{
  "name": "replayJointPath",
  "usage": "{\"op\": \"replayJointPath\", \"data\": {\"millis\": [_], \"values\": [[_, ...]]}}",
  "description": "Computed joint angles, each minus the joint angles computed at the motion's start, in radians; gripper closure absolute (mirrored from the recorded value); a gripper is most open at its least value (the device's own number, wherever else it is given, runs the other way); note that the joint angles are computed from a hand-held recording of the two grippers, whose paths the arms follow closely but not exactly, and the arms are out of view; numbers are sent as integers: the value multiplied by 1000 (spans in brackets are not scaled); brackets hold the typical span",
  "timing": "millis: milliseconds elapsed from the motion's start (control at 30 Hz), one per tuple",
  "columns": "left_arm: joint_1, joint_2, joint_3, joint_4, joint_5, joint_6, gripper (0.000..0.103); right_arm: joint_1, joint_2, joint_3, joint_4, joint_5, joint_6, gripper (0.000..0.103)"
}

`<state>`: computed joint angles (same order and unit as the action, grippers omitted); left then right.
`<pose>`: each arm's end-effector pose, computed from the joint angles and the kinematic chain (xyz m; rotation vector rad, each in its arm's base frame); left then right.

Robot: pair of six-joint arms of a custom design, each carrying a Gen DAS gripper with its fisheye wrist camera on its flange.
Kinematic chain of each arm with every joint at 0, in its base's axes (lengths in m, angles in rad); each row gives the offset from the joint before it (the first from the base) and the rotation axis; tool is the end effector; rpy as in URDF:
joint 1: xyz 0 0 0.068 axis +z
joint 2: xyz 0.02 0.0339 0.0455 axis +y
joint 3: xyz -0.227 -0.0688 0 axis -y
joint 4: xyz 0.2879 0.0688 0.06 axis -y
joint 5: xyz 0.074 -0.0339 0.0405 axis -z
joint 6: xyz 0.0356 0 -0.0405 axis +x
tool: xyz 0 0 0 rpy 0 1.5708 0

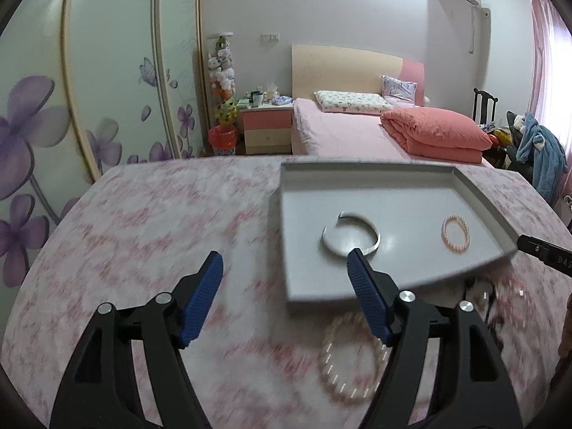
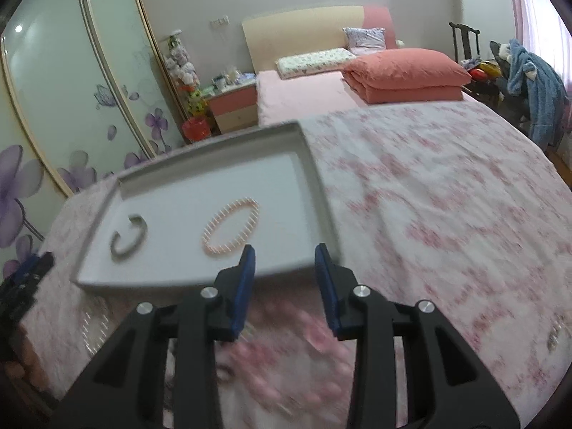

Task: Organize jewelry
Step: 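Lift both open tools away from the gray tray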

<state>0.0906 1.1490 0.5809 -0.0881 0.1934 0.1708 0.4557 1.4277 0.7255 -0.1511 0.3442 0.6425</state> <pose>0.2878 0.0193 0.1498 0.1941 2.2051 -0.0708 0.2898 0.1287 0.1170 0.3728 2.3324 0.1118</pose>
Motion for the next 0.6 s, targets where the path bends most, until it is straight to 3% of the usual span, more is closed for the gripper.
{"op": "replayJointPath", "data": {"millis": [267, 600], "values": [[115, -84, -66, -95, 71, 83, 27, -43, -101, -142, -33, -47, 8, 72], [138, -113, -94, -140, 112, 116, 27, 32, -27, -74, -48, -16, -70, 72]]}}
